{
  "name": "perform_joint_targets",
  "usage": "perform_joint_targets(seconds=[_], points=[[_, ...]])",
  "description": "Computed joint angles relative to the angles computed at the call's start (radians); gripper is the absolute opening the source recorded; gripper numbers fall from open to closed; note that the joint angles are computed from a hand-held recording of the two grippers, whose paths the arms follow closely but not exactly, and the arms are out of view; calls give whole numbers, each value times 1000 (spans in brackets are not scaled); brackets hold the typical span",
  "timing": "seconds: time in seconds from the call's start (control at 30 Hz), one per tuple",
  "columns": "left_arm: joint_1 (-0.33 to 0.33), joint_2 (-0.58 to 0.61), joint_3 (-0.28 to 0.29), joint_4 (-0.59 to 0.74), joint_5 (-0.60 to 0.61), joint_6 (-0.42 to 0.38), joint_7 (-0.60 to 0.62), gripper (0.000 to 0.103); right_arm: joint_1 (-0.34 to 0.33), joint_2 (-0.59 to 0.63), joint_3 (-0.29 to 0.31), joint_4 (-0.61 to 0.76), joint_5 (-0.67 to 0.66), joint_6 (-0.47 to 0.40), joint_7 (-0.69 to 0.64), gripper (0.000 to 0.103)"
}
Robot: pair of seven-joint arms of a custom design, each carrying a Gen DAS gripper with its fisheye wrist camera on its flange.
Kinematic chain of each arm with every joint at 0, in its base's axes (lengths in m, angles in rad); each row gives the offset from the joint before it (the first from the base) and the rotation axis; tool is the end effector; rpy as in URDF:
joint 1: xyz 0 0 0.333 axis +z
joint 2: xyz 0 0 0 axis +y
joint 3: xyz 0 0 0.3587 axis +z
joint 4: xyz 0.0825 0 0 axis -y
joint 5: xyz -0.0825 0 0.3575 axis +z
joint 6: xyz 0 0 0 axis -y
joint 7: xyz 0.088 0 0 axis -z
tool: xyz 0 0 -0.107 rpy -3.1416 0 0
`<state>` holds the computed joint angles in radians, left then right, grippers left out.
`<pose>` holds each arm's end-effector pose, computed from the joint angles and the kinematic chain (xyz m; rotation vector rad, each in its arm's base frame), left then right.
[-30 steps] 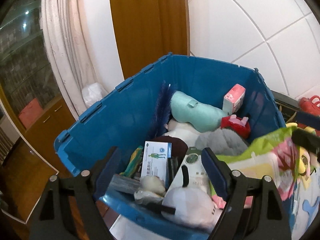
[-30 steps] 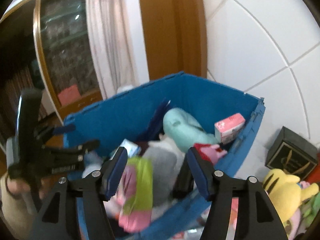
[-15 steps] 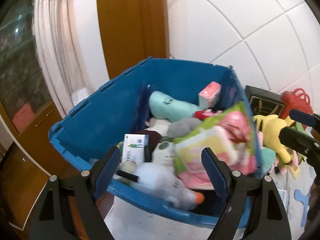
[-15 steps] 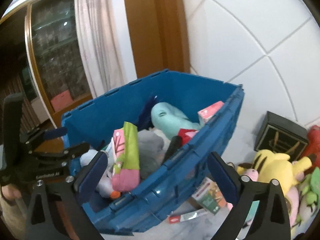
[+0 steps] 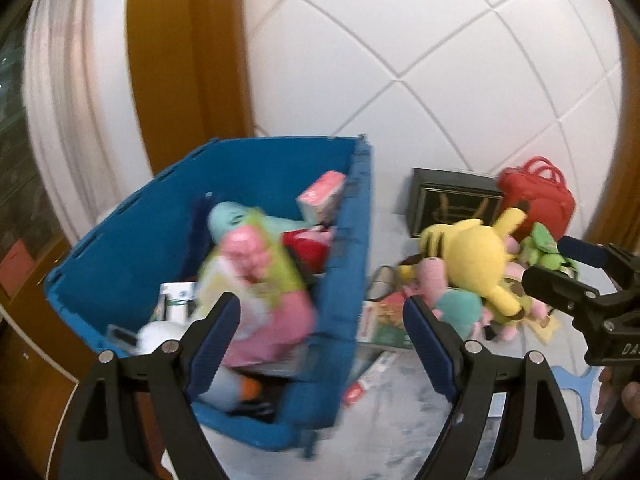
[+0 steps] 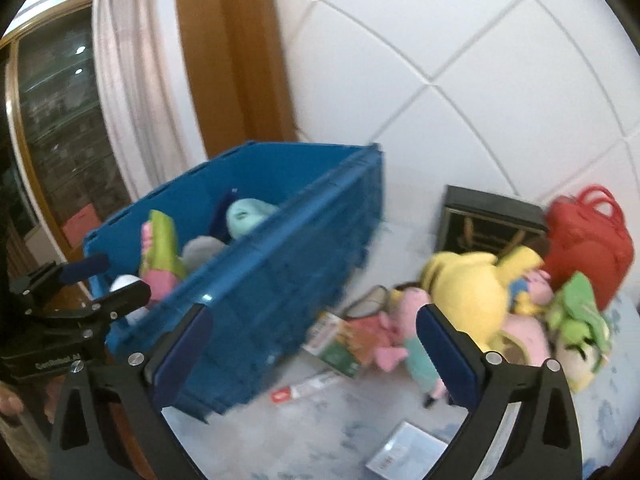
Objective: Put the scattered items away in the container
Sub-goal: 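Lower the black bag into the crate and open the right tool, then move both tools back over the pile of plush toys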
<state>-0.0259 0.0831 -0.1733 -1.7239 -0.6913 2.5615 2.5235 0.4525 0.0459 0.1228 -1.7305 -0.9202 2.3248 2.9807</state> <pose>0.6058 -0.1074 0.6597 -1.0447 2.2648 -1.1080 0.5104 0.3119 0.6569 -1.3183 1.9260 -0.8761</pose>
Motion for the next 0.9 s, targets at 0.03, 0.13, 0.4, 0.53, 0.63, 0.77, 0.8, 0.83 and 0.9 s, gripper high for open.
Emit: perform_joint_targets(seconds=[0.03,0.13,0.4,0.53,0.63,0.77,0.8,0.83,0.9], points=[[-8,-12,-8,-17,-3,6,2,84,-2,-30,-3,-38,0,-2,15,103],[-35,-40,-18,-57,-9,12,0,84,-25,-103,6,-127,3,-3,44,103],[-116,-87,-29,-139,32,51,-59,84,-120,-272,57,-323,50,14,59,103],[-156,-100,-39,-177,61,82,-104,84,-167,-353,70,-423,90,48,51,103],[-182,-108,-46,-206,86,103,-147,84,-200,-420,74,-505,127,74,37,103],[-214,-116,-55,-245,123,130,-207,84,-239,-502,75,-602,182,96,3,103],[-220,-116,-56,-251,130,136,-215,84,-249,-521,76,-623,195,98,-6,103],[-227,-117,-59,-259,141,142,-229,84,-259,-540,77,-644,208,100,-15,103],[-239,-114,-63,-268,162,150,-251,84,-279,-575,77,-683,235,109,-32,103]])
